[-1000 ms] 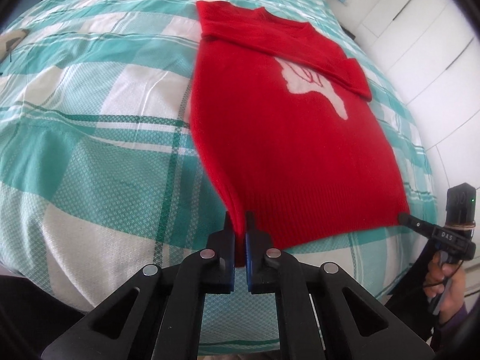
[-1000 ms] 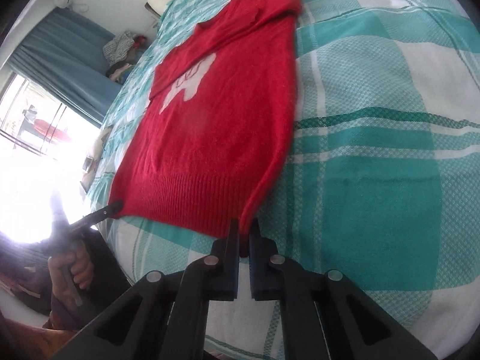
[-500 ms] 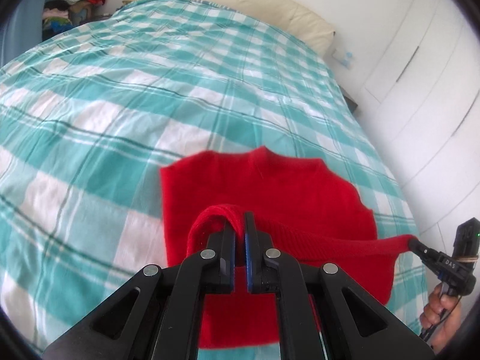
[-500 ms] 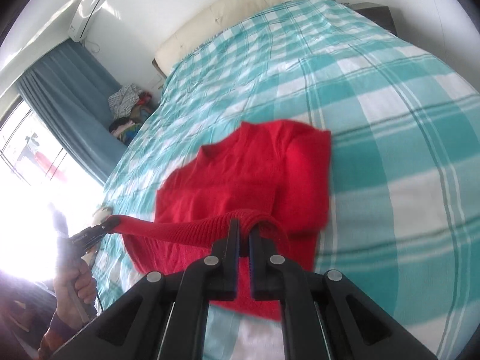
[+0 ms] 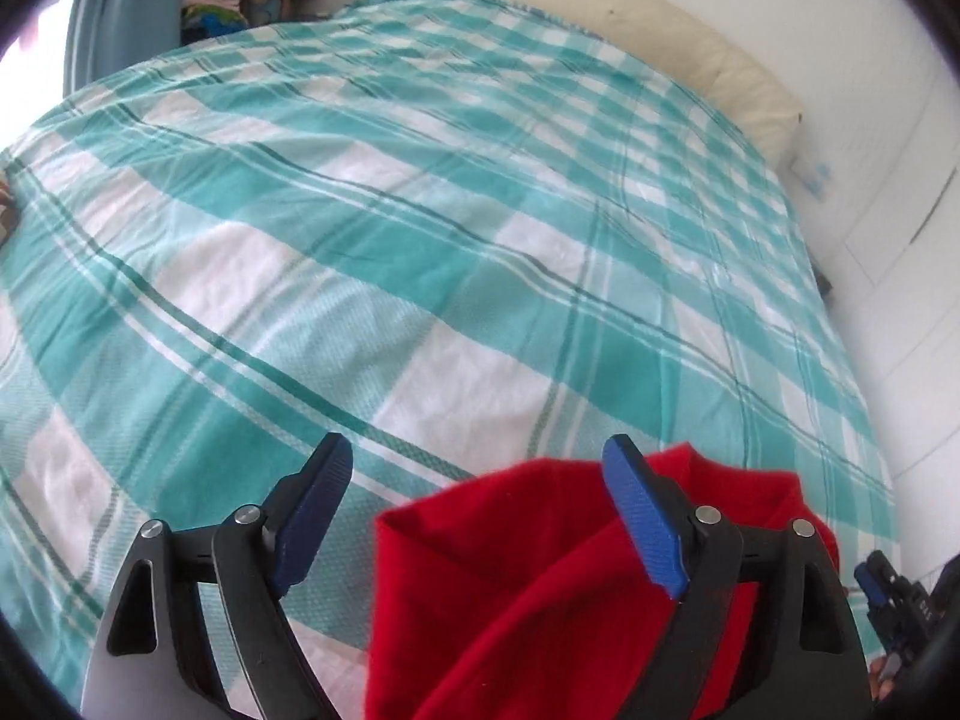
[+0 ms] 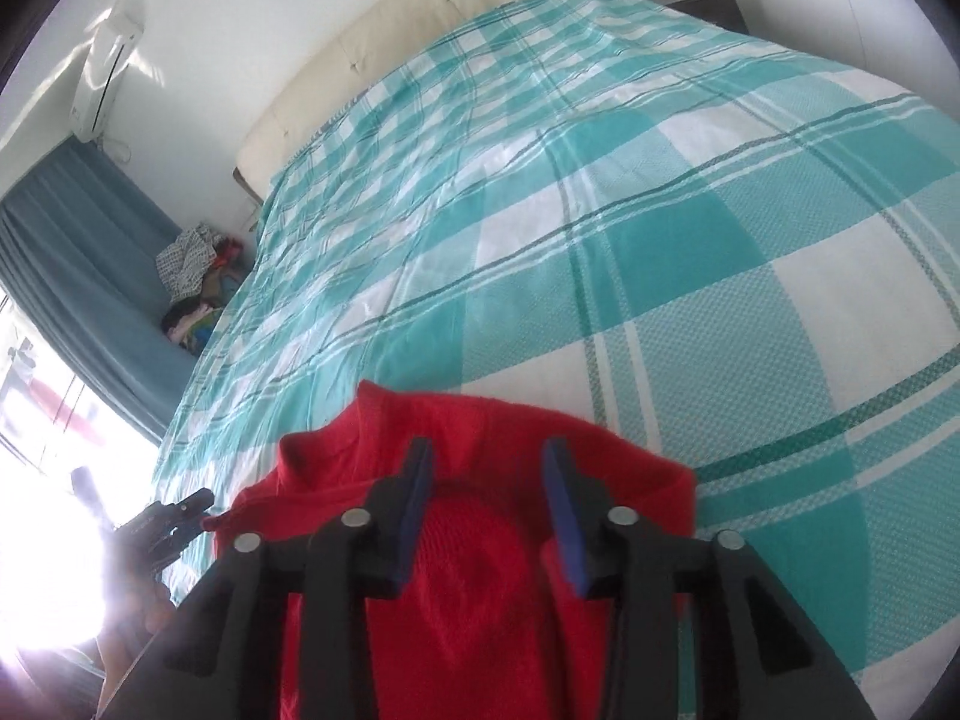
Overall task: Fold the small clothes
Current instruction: 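Fold the hem up over the body toward the collar with both grippers, then release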
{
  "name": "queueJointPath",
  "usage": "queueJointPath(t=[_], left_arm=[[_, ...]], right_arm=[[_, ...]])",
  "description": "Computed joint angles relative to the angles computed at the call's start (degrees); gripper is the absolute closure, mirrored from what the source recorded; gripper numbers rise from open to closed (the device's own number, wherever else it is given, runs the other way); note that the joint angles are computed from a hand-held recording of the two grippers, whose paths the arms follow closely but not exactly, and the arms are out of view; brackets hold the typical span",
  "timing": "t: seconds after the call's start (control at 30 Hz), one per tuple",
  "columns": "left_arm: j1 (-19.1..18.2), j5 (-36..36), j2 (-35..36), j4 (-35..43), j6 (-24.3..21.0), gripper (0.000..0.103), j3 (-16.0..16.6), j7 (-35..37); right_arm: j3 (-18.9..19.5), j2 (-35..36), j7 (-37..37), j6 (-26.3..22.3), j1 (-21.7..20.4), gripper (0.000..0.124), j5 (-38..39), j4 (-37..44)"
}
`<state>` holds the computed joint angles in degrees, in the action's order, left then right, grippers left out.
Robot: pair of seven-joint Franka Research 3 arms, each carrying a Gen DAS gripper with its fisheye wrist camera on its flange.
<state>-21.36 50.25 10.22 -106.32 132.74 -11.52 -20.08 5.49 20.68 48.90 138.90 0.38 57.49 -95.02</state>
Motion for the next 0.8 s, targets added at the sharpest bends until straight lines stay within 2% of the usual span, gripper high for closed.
queueJointPath(t=[0.07,0.13,0.33,0.53,0.67,0.8], left_arm=[[0.3,-0.5,-2.5,-2.7,0.5,0.016,-0.2,-0.5],[0.0,-1.2,-4.8,-4.8,-1.1,0.016,-1.2,0.2],[-3.1,-5.3,-8.1,-8.6,-5.2,0.013,-6.1,7.9],[-7.1,-10.3,-8.7,-12.3,-0.2,0.013,-9.4,5.1],[-9.8,-6.6,-5.8,-9.7,1.5,0.012,-9.8,2.2],[-9.8,-5.1,-4.2,-7.6,2.2,0.012,-7.8,4.5]], right_arm=[[-0.2,-1.8,-1.9,0.5,-0.4,0.082,0.2,-1.4],[-0.7,-4.7,-5.0,0.7,-0.6,0.082,-0.3,-4.4],[-4.2,-17.2,-17.9,2.1,-0.1,0.073,-0.1,-19.9],[-8.6,-26.0,-24.4,0.6,1.3,0.070,-0.6,-31.5],[-10.5,-27.0,-23.5,-3.0,1.7,0.063,0.9,-33.3],[-10.9,-26.8,-21.4,-4.4,1.6,0.063,2.3,-33.3]])
